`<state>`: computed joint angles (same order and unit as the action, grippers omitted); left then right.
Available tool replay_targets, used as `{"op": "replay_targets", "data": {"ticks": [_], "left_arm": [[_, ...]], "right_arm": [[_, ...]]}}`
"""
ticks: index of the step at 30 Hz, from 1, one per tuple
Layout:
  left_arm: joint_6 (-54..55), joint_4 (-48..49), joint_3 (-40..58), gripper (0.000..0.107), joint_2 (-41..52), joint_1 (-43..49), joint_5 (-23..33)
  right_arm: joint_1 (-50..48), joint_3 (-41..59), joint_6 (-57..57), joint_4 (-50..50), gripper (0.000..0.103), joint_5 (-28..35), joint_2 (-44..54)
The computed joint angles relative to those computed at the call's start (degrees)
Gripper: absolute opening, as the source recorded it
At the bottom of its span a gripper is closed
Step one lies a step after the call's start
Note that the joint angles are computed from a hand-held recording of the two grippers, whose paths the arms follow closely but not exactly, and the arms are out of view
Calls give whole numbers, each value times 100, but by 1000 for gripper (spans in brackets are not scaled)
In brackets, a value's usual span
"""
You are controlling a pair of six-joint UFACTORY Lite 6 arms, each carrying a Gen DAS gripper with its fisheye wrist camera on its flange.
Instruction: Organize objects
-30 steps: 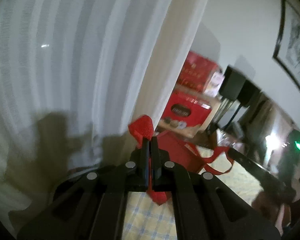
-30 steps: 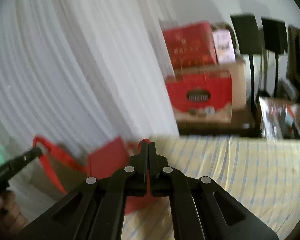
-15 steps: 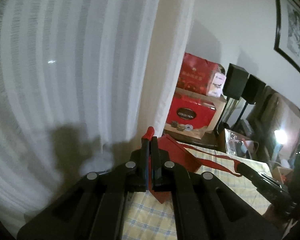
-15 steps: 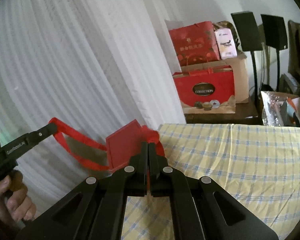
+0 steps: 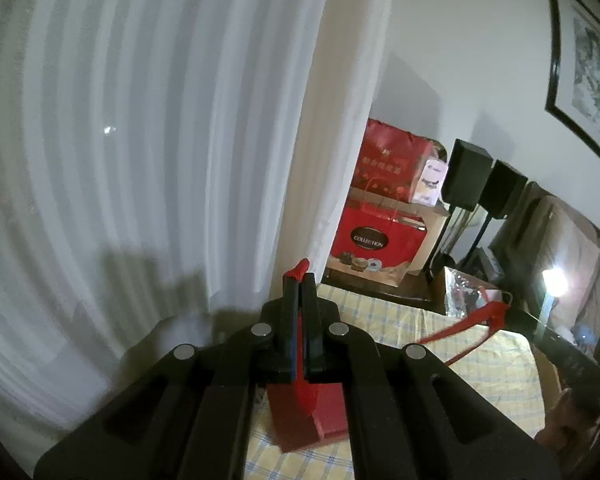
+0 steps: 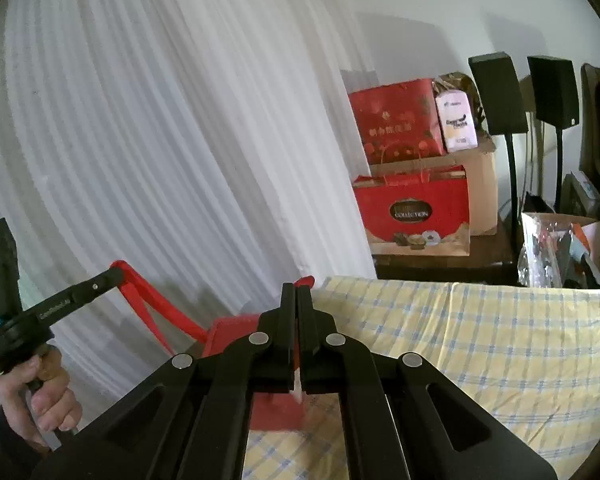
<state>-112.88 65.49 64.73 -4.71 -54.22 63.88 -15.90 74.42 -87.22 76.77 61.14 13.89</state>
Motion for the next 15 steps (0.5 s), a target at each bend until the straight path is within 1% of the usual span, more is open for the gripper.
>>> {"op": "replay_targets", "data": {"ticks": [2,7,12,15], "left_arm": [[35,-3,96,1,1,-109,111],[152,-78,408,1,158,-261,185],[469,-122,1066,1,540,-483,348],[744,-181,1572,1,814,-562,394]], "right_arm": [[-151,118,178,-76,0,428,19],[-316,127,242,-173,0,831,-291],[-538,224,295,-199,0,1098,-395],[-658,245,231,-217,0,1081,-379]]}}
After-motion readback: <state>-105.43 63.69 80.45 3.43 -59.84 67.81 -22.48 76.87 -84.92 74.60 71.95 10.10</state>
